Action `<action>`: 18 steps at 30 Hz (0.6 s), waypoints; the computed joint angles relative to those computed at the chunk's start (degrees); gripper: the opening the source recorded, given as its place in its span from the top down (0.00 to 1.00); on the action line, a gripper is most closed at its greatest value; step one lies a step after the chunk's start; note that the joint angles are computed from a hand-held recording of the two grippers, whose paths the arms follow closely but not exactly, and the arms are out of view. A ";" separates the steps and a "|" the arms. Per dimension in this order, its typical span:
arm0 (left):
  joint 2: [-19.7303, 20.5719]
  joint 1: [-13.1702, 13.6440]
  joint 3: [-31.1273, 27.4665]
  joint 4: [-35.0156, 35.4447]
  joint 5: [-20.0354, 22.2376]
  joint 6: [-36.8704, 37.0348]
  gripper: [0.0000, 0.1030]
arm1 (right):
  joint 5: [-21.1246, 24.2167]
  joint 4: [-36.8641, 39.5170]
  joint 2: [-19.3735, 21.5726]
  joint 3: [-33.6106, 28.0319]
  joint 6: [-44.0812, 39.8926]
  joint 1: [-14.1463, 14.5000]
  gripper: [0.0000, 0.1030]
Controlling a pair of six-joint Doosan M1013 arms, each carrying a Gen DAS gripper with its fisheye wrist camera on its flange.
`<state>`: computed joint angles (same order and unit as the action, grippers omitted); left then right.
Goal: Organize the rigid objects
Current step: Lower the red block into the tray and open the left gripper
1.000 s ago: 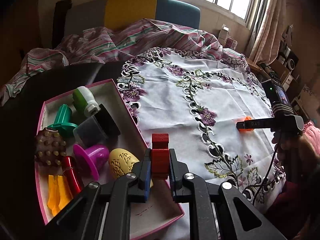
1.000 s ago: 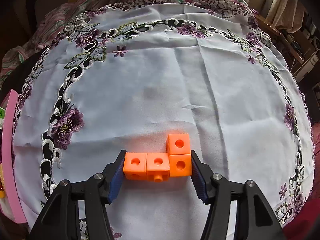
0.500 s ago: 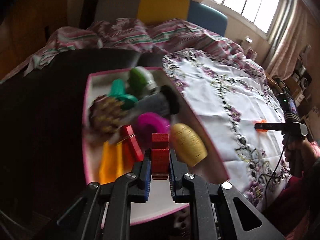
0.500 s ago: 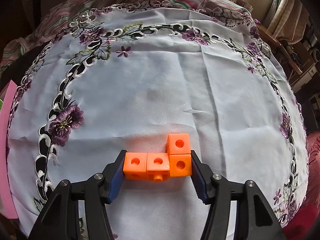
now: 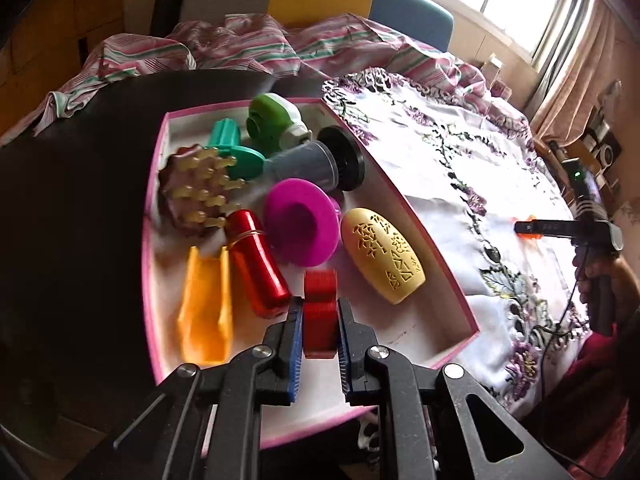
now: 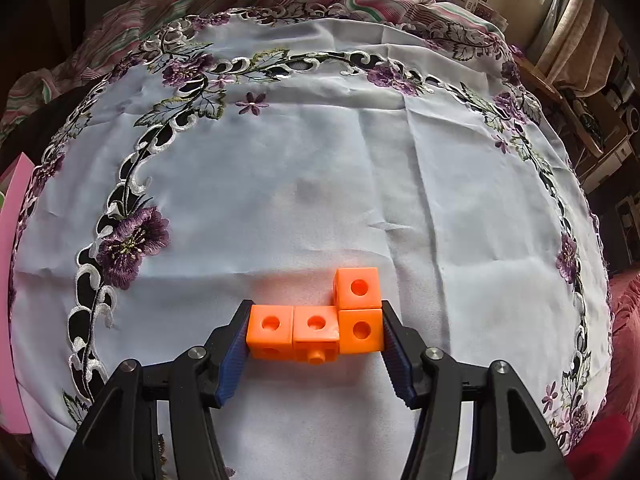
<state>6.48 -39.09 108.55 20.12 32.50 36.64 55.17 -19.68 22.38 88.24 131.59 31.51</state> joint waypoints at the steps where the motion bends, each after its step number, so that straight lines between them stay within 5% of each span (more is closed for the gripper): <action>1: 0.38 0.26 -0.15 -1.41 -0.31 1.31 0.84 | 0.07 -0.06 -0.01 -0.04 -0.05 0.00 0.42; 8: 0.91 -0.29 -0.34 1.77 1.02 -1.93 0.75 | 0.35 -0.45 -0.04 -0.14 -0.21 0.09 0.42; 12: -0.01 -0.68 0.55 5.72 0.49 -6.49 0.55 | 0.44 -0.64 0.02 -0.22 -0.19 0.13 0.42; 18: -0.82 -1.58 0.45 12.58 3.27 -12.79 0.54 | 0.41 -1.17 -0.03 -0.07 -0.17 0.26 0.42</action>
<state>5.65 -40.67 109.00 32.70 35.77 23.85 55.58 -20.85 22.35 88.17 131.42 31.76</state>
